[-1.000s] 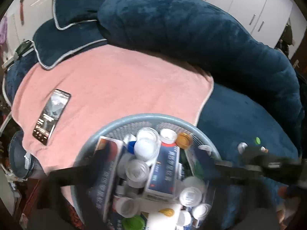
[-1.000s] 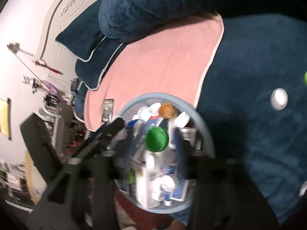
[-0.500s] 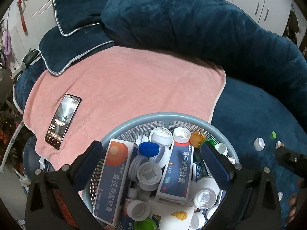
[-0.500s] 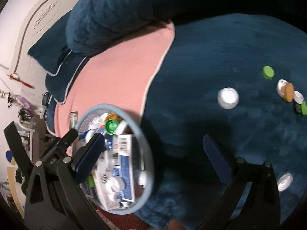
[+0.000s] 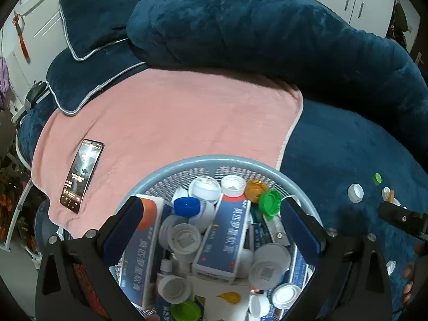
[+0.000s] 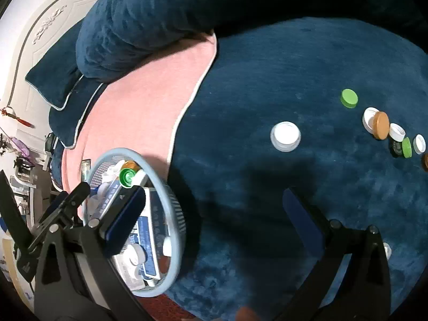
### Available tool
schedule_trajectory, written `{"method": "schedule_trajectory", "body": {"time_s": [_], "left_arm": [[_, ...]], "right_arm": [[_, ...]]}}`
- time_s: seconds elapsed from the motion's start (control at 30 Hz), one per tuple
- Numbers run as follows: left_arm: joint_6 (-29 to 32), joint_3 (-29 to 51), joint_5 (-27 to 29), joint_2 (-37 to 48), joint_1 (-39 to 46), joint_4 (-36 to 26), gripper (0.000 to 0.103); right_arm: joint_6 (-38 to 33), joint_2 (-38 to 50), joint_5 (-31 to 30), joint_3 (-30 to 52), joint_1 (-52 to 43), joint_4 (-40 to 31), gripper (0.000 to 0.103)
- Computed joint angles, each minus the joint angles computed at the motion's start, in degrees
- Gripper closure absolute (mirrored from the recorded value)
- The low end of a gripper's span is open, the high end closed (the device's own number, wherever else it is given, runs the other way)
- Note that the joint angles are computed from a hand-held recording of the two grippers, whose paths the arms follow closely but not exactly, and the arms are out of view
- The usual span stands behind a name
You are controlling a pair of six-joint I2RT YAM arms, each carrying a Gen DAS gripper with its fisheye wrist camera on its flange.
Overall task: Organize objects
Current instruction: 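Bring both open tools back over the remaining caps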
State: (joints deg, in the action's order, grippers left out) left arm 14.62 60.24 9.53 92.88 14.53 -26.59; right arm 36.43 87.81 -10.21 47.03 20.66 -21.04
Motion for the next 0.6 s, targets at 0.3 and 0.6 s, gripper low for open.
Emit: {"method": "schedule_trajectory", "body": {"time_s": [0.3, 0.6], "left_arm": [[-1.09, -1.07, 0.1, -1.52, -4.72, -0.66, 0.001], [-1.08, -2.46, -1.09, -1.96, -10.34, -0.46, 0.001]], "right_arm": [[-5.12, -1.77, 0.91, -3.99, -10.7, -1.93, 0.0], [-15.93, -1.58, 1.77, -9.97, -38.24, -0.39, 0.0]]}}
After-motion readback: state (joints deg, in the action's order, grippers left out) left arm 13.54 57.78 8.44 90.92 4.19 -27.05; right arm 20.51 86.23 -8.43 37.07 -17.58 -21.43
